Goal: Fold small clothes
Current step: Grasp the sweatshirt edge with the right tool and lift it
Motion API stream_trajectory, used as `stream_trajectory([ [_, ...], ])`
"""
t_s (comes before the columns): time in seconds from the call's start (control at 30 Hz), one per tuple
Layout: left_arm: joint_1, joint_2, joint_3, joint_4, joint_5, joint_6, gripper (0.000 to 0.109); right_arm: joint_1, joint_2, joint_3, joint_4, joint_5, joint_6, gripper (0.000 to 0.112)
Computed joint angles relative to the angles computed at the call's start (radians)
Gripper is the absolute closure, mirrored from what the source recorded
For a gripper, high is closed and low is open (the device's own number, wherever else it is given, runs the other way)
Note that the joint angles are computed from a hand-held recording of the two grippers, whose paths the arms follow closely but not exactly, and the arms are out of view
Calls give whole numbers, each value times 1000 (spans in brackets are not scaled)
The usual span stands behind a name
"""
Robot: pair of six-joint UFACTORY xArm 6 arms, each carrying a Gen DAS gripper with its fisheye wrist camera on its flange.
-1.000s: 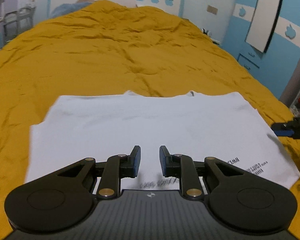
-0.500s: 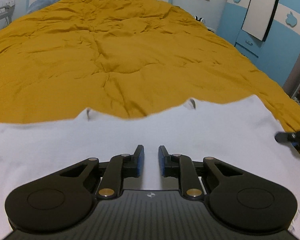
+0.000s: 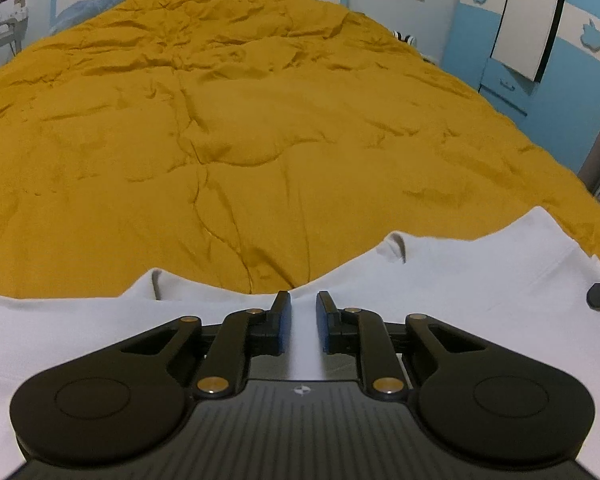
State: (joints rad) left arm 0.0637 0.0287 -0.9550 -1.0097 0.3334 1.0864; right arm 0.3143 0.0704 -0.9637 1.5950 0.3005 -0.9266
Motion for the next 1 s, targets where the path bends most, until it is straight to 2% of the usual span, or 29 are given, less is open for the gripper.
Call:
stream_trajectory([
  [0.13, 35, -83, 33, -26, 42, 23, 87, 41, -49, 3, -215, -44, 154, 106],
  [0.3, 136, -205, 85, -17, 103, 37, 87, 103, -100, -4, -559, -84, 487, 107],
  [0.43, 239, -264, 116, 18, 122, 33, 87, 156, -105, -69, -633, -54, 621, 108],
  [0.5, 305, -276, 123, 39, 147, 14, 87, 182, -84, -129, -730, -20, 751, 108],
  [0.77, 529, -276, 104, 54, 277, 49, 87, 324, 124, -431, -1054, 40, 1233, 108],
  [1.0, 648, -221, 60, 25, 366, 58, 87, 446, 378, -762, -1361, 134, 1585, 108],
])
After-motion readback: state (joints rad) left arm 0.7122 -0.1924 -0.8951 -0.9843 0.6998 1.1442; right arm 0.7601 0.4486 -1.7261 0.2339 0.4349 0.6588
